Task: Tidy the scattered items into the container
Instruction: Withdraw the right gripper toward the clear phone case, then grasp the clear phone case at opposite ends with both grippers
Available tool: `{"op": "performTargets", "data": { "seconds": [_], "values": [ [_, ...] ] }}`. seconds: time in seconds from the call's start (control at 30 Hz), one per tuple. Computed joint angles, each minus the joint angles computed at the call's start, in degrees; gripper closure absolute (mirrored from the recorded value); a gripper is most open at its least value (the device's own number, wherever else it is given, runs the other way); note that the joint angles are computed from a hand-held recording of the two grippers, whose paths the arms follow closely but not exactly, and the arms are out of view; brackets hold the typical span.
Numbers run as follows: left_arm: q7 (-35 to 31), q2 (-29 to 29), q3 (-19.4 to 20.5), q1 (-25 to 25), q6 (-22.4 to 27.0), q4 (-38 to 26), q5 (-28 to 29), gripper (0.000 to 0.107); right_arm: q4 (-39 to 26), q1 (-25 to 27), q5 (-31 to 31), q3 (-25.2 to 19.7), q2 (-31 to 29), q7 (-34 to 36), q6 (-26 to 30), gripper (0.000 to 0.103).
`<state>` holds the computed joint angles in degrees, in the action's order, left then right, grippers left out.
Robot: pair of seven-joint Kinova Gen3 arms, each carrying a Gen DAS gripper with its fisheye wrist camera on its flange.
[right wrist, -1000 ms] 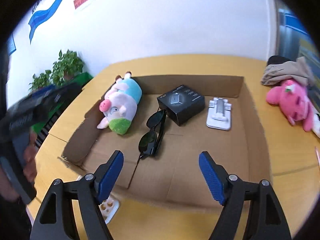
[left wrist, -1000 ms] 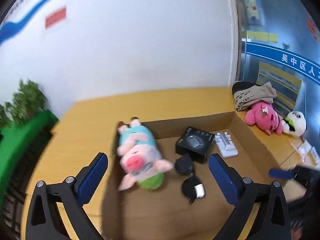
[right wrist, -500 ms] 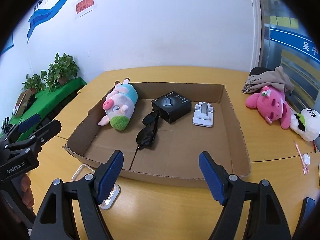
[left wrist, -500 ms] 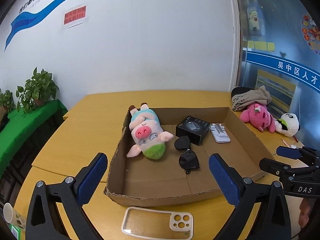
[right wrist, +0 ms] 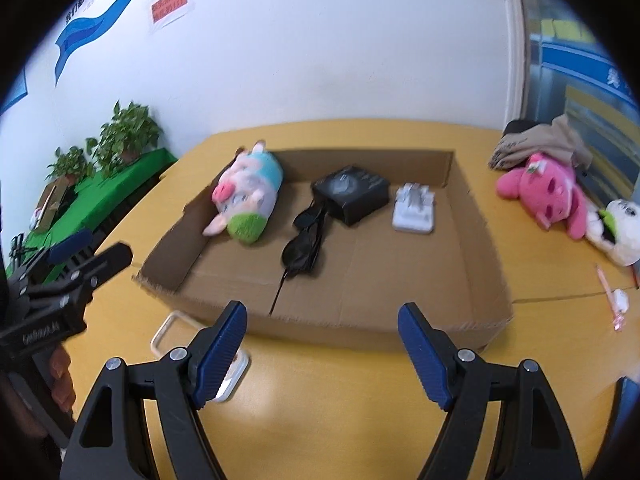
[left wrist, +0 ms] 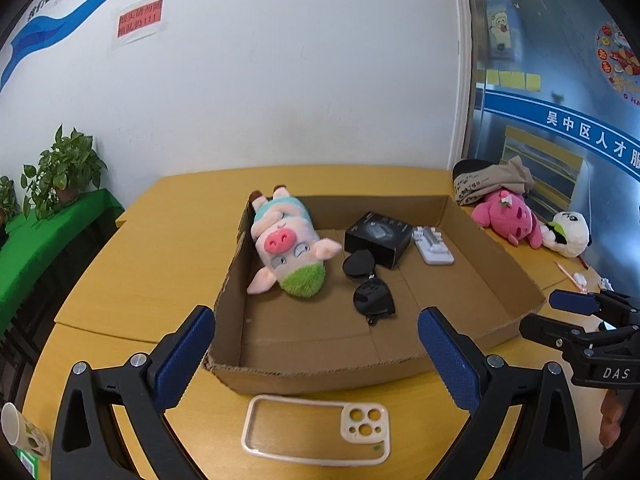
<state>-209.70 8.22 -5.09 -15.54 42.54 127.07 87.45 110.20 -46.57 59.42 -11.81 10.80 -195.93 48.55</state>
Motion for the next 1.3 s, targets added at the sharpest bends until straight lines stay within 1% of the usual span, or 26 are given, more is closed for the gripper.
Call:
{"op": "performTargets", "data": {
  "seconds": [0.07,0.1,0.2,0.23,0.3,0.33,0.37,0.4,0.43,0.47,0.53,0.6,0.63,0.7,0.8,0.87,0.93,0.97,1.0,1.03,1.1,1.13,1.2,1.3],
  "values": [
    [0.1,2.5,-0.5,-0.8,0.4,-1.5,-2.8,0.005,0.8,0.1,-2.0,1.2,1.0,1.8,-4.7,0.025],
    [0.7,3.9,-0.5,-1.1,-0.2,-2.3,-4.1,0.005,1.1,0.9,-3.1,1.0,1.8,2.4,-7.0,0.025],
    [4.3,8.3,0.1,-2.2,-2.2,-5.2,-8.7,0.005,1.5,6.5,-5.4,-2.8,5.0,4.1,-14.0,0.025],
    [5.4,9.5,0.5,-2.7,-2.7,-5.9,-10.0,0.005,1.5,7.8,-5.8,-3.5,6.2,4.2,-16.3,0.025],
    [7.4,12.0,1.5,-3.3,-4.3,-7.4,-12.3,0.006,1.2,8.2,-6.1,-2.6,8.3,4.7,-21.0,0.025],
    [8.9,13.7,2.0,-3.7,-4.3,-8.6,-14.2,0.007,1.0,7.3,-6.5,-1.1,9.3,5.8,-23.3,0.025],
    [10.6,15.2,2.4,-4.0,-4.0,-9.7,-16.1,0.010,0.7,5.3,-7.1,1.5,10.1,7.3,-25.4,0.025],
    [11.9,16.6,2.8,-4.5,-3.4,-10.8,-17.9,0.010,0.4,3.4,-7.8,4.0,10.9,9.1,-27.2,0.025],
    [12.8,18.0,3.3,-5.1,-2.7,-11.9,-19.5,0.010,0.1,2.4,-8.2,5.4,11.6,11.1,-29.0,0.025],
    [14.5,19.4,3.7,-5.3,-2.0,-13.1,-21.7,0.010,-0.3,2.4,-8.4,5.8,12.5,13.4,-30.6,0.025],
    [17.6,21.7,4.4,-5.6,-0.5,-15.6,-26.1,0.011,-1.1,2.4,-8.8,6.2,13.7,18.0,-32.4,0.025],
    [18.8,23.3,5.1,-5.8,1.1,-17.6,-29.6,0.013,-2.4,4.3,-7.4,3.8,15.4,22.7,-32.0,0.025],
    [18.2,23.9,5.7,-5.8,1.2,-17.8,-31.1,0.013,-2.8,4.8,-7.7,3.4,15.9,25.0,-32.4,0.025],
    [14.9,23.6,9.0,-7.8,-0.1,-16.8,-32.6,0.013,-2.8,4.1,-8.8,5.4,16.2,28.2,-34.7,0.025],
    [13.8,23.6,10.9,-8.6,2.0,-17.1,-36.8,0.014,-2.6,4.8,-10.7,6.1,16.3,32.9,-36.9,0.025],
    [11.7,23.0,12.7,-9.7,1.7,-15.8,-37.9,0.014,-1.8,5.3,-11.8,6.5,16.2,35.7,-38.9,0.023],
    [10.6,22.8,13.5,-10.6,2.9,-15.0,-38.8,0.014,-1.1,4.9,-15.1,7.5,15.8,39.9,-39.8,0.023],
    [9.6,22.6,13.7,-11.0,3.6,-14.6,-39.4,0.014,-0.5,5.2,-16.6,7.2,15.4,42.2,-39.9,0.023],
    [8.3,22.4,13.9,-11.2,4.7,-14.1,-40.6,0.014,0.2,6.5,-17.7,5.7,14.9,44.6,-39.9,0.023],
    [7.0,22.1,14.0,-11.2,5.7,-13.6,-41.8,0.014,0.8,8.6,-18.5,3.2,14.4,46.9,-39.7,0.023],
    [3.5,20.4,14.1,-10.7,6.1,-11.2,-43.9,0.015,3.2,12.8,-19.4,-2.1,13.2,51.5,-40.3,0.022],
    [1.8,19.5,14.0,-10.3,6.4,-10.2,-45.1,0.015,4.1,14.6,-19.4,-4.8,12.6,53.9,-39.5,0.022],
    [-2.8,17.2,13.9,-9.3,6.2,-7.4,-47.9,0.015,5.0,18.0,-20.5,-10.1,11.7,58.5,-36.5,0.022],
    [-6.8,14.7,13.3,-7.3,6.2,-5.1,-50.8,0.015,6.2,23.9,-23.8,-18.0,10.5,65.5,-31.8,0.021]
  ]
}}
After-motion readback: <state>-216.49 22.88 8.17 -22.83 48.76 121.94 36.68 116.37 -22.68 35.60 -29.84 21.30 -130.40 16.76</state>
